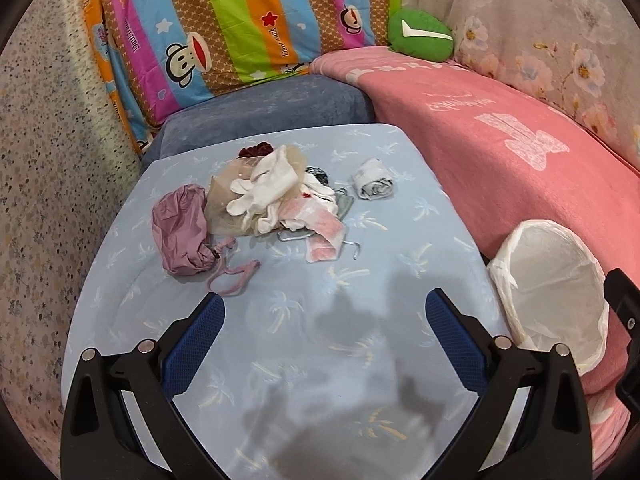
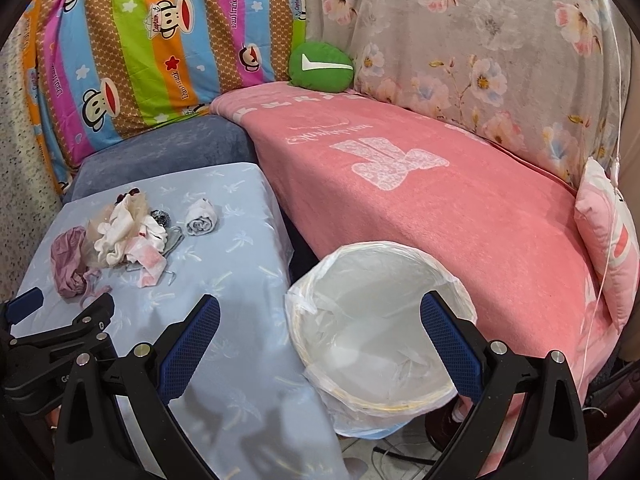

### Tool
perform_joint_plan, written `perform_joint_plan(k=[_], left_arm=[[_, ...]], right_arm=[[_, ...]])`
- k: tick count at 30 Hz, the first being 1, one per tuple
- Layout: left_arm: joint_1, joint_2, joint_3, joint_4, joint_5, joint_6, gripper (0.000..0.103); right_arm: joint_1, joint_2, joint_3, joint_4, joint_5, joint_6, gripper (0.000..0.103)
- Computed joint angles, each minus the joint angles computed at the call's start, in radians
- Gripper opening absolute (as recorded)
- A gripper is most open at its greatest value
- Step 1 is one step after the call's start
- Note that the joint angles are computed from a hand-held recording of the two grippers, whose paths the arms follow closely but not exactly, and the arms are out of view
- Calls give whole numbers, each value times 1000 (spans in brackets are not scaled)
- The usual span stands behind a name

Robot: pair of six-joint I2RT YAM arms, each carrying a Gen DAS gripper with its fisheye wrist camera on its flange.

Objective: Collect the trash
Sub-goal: 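Grasp the mauve cloth bag with the left gripper while the right gripper grasps the white glove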

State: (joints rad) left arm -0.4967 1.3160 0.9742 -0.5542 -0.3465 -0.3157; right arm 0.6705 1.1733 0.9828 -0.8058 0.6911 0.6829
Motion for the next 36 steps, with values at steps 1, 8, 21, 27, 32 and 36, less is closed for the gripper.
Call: perform_joint_plan(k=[1,8,21,27,32,36], left_arm=[[20,1,-1,9,11,13,96],[203,24,-17,111,106,132,96],[529,175,12,279,235,268,96],[636,303,90,308,303,317,96],[705,428,189,268,387,305,96],[740,514,263,216,454,286,96]], right_arm=[[-1,13,6,11,-2,-3,97],[3,141,74,116,-18,-33,97],[40,498,346,314,-102,-144,97],[27,710,549,330,-184,-173,97],[3,909,776,272,-253,-180,97],[-12,1043,945,226,-285,-182,94]])
